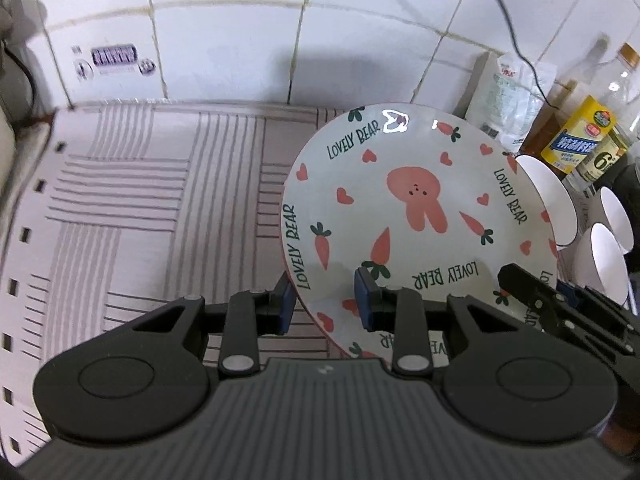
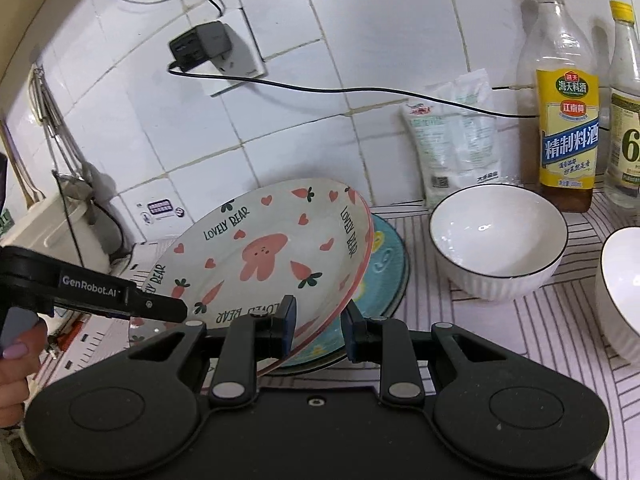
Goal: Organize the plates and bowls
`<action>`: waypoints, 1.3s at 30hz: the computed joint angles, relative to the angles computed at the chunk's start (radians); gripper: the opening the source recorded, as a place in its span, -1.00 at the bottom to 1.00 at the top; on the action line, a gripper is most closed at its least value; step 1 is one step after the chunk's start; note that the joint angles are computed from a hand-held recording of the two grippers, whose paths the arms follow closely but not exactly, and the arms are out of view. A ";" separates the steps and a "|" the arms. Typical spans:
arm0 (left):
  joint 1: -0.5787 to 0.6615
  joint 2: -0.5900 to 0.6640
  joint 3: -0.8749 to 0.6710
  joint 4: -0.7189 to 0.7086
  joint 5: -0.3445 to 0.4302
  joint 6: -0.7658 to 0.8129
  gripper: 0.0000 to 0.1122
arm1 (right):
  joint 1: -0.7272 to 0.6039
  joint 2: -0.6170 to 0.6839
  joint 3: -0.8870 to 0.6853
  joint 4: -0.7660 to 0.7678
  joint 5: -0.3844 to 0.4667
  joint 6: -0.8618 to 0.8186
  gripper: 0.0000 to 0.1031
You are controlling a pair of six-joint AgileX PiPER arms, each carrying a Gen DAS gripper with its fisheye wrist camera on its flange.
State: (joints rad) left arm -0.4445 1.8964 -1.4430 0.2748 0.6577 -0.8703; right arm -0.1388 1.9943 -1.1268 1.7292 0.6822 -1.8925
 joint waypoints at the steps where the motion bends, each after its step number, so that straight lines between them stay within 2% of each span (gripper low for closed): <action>1: 0.005 0.014 -0.017 -0.019 0.005 0.016 -0.48 | 0.001 0.009 -0.014 -0.004 -0.008 0.002 -0.44; 11: 0.038 0.157 -0.234 -0.113 0.153 0.108 -0.46 | 0.028 0.103 -0.178 -0.179 -0.076 0.203 -0.44; 19: 0.049 0.212 -0.340 -0.149 0.249 0.135 -0.43 | 0.055 0.119 -0.254 -0.332 -0.118 0.342 -0.44; 23: 0.043 0.243 -0.403 -0.143 0.310 0.141 -0.42 | 0.091 0.088 -0.246 -0.435 -0.197 0.449 -0.44; 30: 0.036 0.273 -0.454 -0.132 0.357 0.143 -0.42 | 0.146 0.062 -0.248 -0.624 -0.304 0.624 -0.44; 39: 0.003 0.297 -0.493 -0.090 0.414 0.182 -0.42 | 0.168 0.067 -0.235 -0.626 -0.368 0.605 -0.35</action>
